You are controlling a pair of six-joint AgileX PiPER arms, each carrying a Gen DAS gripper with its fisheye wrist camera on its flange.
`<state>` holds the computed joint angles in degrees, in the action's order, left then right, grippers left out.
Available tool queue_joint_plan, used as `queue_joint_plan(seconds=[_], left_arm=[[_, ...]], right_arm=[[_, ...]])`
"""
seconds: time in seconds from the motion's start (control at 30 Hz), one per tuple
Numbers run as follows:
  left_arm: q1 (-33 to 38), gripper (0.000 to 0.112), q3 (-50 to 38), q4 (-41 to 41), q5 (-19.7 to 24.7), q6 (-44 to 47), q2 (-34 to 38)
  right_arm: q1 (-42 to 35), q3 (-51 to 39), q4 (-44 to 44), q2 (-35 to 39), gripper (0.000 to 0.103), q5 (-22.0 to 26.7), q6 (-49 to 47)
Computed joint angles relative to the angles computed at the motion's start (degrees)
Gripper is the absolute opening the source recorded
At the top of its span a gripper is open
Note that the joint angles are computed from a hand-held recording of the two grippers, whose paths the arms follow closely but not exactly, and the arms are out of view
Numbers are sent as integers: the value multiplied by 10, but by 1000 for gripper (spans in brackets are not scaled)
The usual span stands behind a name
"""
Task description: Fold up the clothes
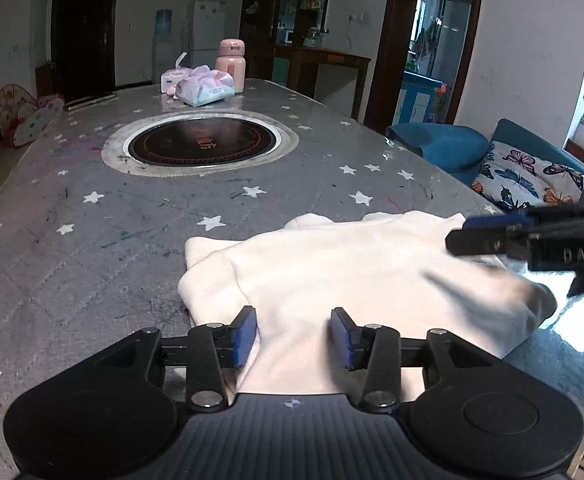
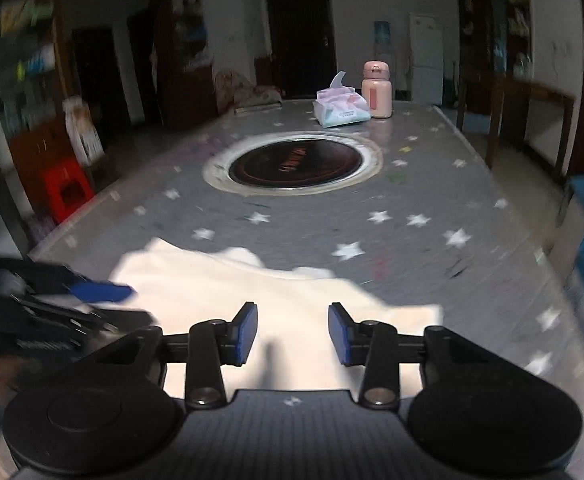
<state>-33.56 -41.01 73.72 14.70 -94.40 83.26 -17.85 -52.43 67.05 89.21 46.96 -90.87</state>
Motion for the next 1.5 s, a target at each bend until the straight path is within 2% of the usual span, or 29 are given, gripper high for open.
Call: queue_joint_plan(seconds=[0.07,0.17,0.27,0.53,0.73,0.9,1.5], left_arm=[[6,45,-6,-56,-5,65,-1],[6,47,-20,-120,2,145,6],[3,49,-32,-161,13,187,11],[-17,53,-43,-146,43,165,21],[-30,55,-58,-157,68,188,32],[-44,56,-66,-150,92,171,38],[-57,64,-77,-133,123,146,51]], right_arm=[[0,17,19,-4,41,1,5],[7,38,25,-13,41,-23,8],[1,50,30,-19,41,-20,4],[-42,80,62,-36,42,35,-32],[-69,98,79,-43,44,63,-57],[-86,103,82,-39,45,85,-70],[-111,99,74,-5,49,88,-67]])
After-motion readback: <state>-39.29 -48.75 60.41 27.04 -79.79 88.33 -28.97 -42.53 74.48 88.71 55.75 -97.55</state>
